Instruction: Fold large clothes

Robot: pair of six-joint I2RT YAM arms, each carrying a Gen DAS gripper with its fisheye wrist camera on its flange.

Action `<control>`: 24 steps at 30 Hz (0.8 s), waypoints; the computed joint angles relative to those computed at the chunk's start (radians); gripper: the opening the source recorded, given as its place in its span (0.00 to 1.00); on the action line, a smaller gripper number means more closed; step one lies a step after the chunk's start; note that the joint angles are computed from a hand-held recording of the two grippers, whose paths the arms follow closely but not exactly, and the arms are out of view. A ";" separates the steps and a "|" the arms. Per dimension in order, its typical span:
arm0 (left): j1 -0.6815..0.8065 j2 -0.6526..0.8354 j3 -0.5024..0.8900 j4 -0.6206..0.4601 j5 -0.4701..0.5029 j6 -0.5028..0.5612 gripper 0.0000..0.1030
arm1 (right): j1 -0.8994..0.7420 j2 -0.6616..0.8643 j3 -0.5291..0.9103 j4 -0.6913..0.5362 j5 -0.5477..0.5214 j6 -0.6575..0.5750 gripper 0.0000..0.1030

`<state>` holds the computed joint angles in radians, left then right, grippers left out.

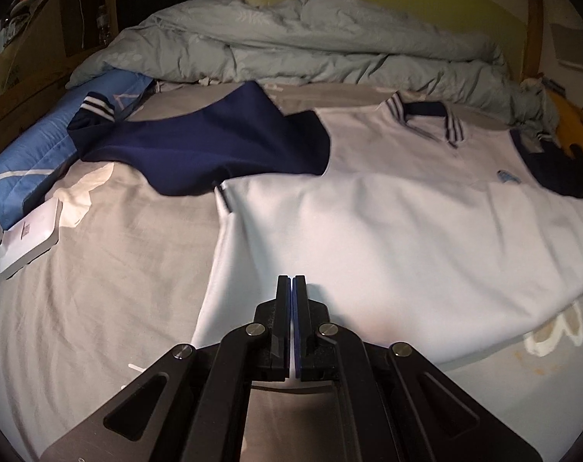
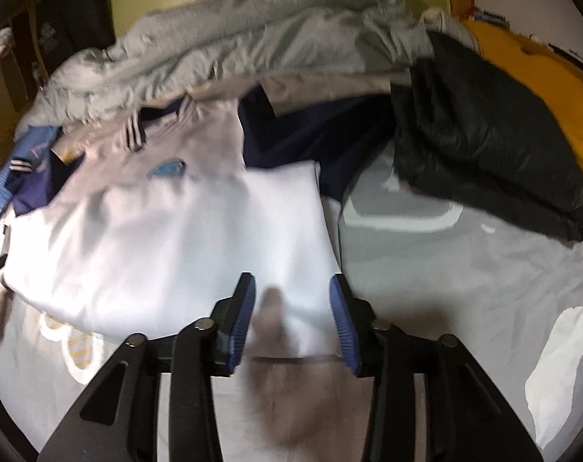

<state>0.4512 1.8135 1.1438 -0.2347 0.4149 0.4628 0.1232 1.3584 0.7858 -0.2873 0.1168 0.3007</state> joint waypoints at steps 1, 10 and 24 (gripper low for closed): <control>0.000 -0.013 -0.010 0.006 0.010 -0.001 0.06 | 0.001 -0.020 -0.008 0.013 0.000 0.001 0.45; -0.025 -0.278 -0.174 0.150 0.092 -0.081 0.74 | 0.005 -0.163 -0.029 0.077 0.032 0.033 0.78; -0.389 -0.307 0.022 0.325 -0.007 -0.471 1.00 | -0.107 0.061 0.412 -0.009 -0.043 0.063 0.91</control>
<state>0.0626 1.5068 1.1659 0.0900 0.4077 -0.0085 0.0163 1.4190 1.1977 -0.2961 0.0742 0.3637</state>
